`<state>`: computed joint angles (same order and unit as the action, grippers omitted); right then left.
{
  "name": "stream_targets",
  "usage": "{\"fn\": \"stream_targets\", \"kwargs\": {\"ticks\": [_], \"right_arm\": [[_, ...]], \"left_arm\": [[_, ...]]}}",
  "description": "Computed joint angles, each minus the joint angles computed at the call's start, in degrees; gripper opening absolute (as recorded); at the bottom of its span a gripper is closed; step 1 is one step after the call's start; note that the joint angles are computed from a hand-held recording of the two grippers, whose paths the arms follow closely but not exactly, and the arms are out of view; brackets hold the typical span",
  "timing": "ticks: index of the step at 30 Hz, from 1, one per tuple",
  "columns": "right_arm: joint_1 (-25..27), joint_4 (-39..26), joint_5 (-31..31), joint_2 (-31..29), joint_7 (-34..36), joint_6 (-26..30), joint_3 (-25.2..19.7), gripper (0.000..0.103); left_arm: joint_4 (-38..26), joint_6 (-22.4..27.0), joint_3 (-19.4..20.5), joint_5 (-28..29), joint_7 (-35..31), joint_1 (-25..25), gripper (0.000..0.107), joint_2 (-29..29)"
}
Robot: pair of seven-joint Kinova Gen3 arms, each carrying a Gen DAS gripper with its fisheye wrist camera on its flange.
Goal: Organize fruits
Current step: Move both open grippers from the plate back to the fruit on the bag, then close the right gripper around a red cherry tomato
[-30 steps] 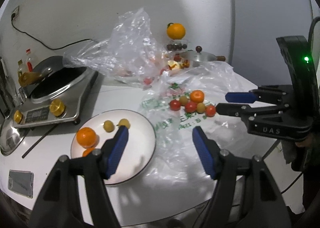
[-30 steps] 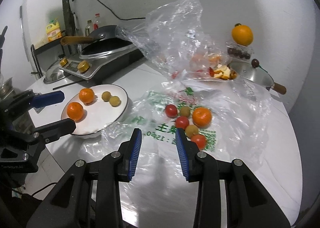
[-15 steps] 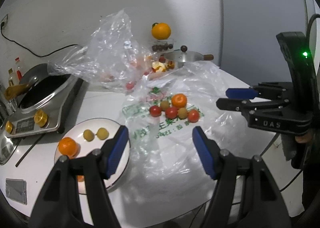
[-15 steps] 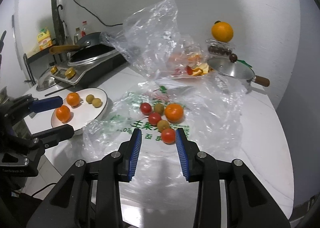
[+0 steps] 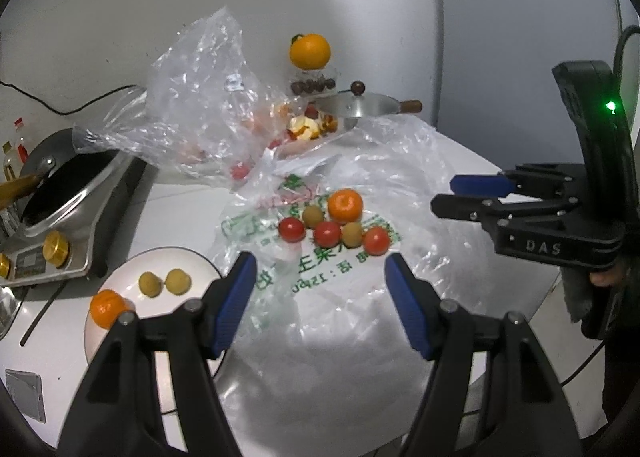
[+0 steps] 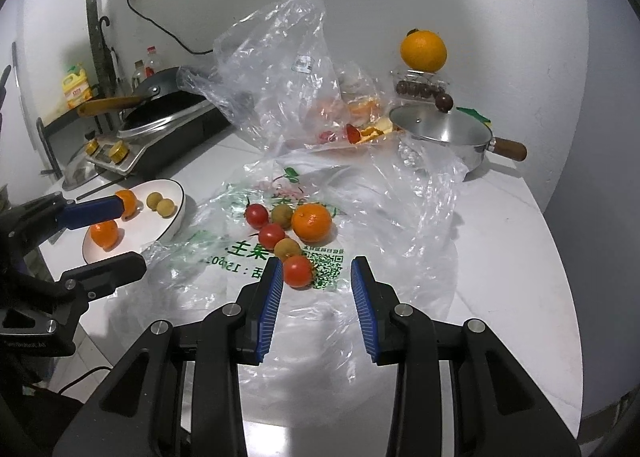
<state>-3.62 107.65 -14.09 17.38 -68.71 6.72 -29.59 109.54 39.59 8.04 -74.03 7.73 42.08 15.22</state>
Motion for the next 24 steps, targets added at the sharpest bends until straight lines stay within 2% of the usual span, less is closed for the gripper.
{"fn": "stream_targets", "kwargs": {"ticks": [10,24], "right_arm": [[-2.43,-4.36,0.26,4.16,0.96,2.93,1.97,0.037],[-10.1,-13.0,0.94,10.63,0.61,10.36,9.17,0.037]], "left_arm": [[-1.18,-3.78,-1.97,2.24,-2.86,-1.86,0.068,1.65],[-1.1,-9.73,-5.8,4.22,-4.61,-3.82,0.068,3.08]]}}
